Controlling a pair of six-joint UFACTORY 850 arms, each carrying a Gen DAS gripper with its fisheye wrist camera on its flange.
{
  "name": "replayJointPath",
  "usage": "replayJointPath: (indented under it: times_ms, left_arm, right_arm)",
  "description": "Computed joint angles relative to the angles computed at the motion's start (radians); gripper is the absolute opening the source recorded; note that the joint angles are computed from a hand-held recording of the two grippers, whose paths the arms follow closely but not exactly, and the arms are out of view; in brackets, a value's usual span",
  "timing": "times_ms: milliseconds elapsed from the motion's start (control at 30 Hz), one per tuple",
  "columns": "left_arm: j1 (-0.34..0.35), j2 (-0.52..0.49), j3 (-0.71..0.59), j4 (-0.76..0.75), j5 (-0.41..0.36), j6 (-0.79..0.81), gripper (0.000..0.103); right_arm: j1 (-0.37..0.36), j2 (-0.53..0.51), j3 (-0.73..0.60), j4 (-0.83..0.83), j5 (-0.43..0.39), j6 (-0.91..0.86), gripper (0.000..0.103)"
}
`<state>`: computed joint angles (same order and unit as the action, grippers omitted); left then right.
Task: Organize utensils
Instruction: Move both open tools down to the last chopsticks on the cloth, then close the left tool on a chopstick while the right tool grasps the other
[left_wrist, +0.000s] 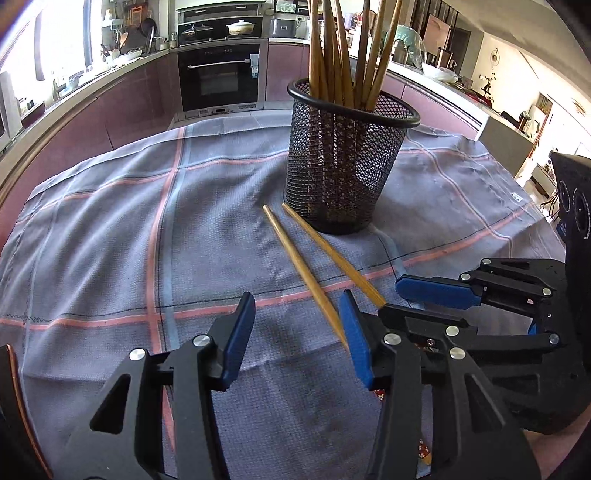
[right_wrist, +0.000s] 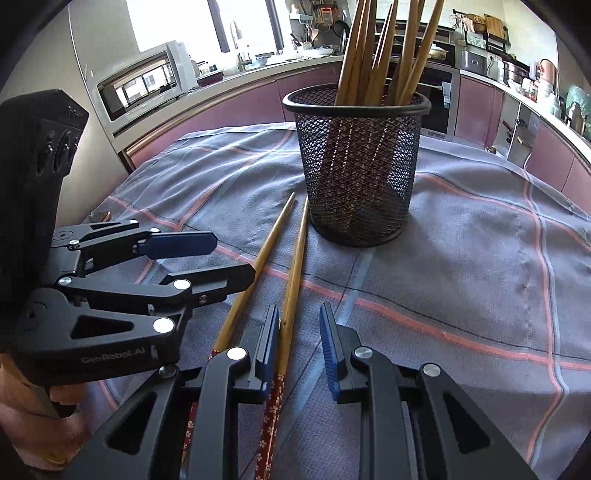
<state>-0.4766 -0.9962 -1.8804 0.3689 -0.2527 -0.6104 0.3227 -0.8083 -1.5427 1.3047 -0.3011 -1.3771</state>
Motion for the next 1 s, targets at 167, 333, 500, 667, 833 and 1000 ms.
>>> replayJointPath:
  times_ms: [167, 333, 500, 667, 833, 1000]
  left_arm:
    - [0.003, -0.002, 0.004, -0.085, 0.009, 0.089, 0.036]
    - [0.009, -0.003, -0.001, -0.169, 0.003, 0.168, 0.033]
    - [0.014, -0.013, -0.023, -0.141, -0.014, 0.139, 0.034]
    - [0.019, -0.024, -0.043, -0.152, -0.025, 0.149, 0.033]
    - [0.022, -0.032, -0.055, -0.197, -0.026, 0.194, 0.029]
    - [0.019, -0.044, -0.076, -0.224, -0.042, 0.22, 0.022]
  right_arm:
    - [0.002, -0.003, -0.006, -0.019, -0.002, 0.014, 0.022]
    - [0.008, -0.015, -0.031, -0.059, 0.003, 0.044, 0.022]
    - [0.016, -0.038, -0.07, -0.13, 0.014, 0.098, 0.022]
    - [0.023, -0.056, -0.099, -0.189, 0.032, 0.146, 0.021]
    - [0.026, -0.067, -0.116, -0.213, 0.041, 0.172, 0.017]
    - [0.024, -0.072, -0.125, -0.222, 0.035, 0.187, 0.01]
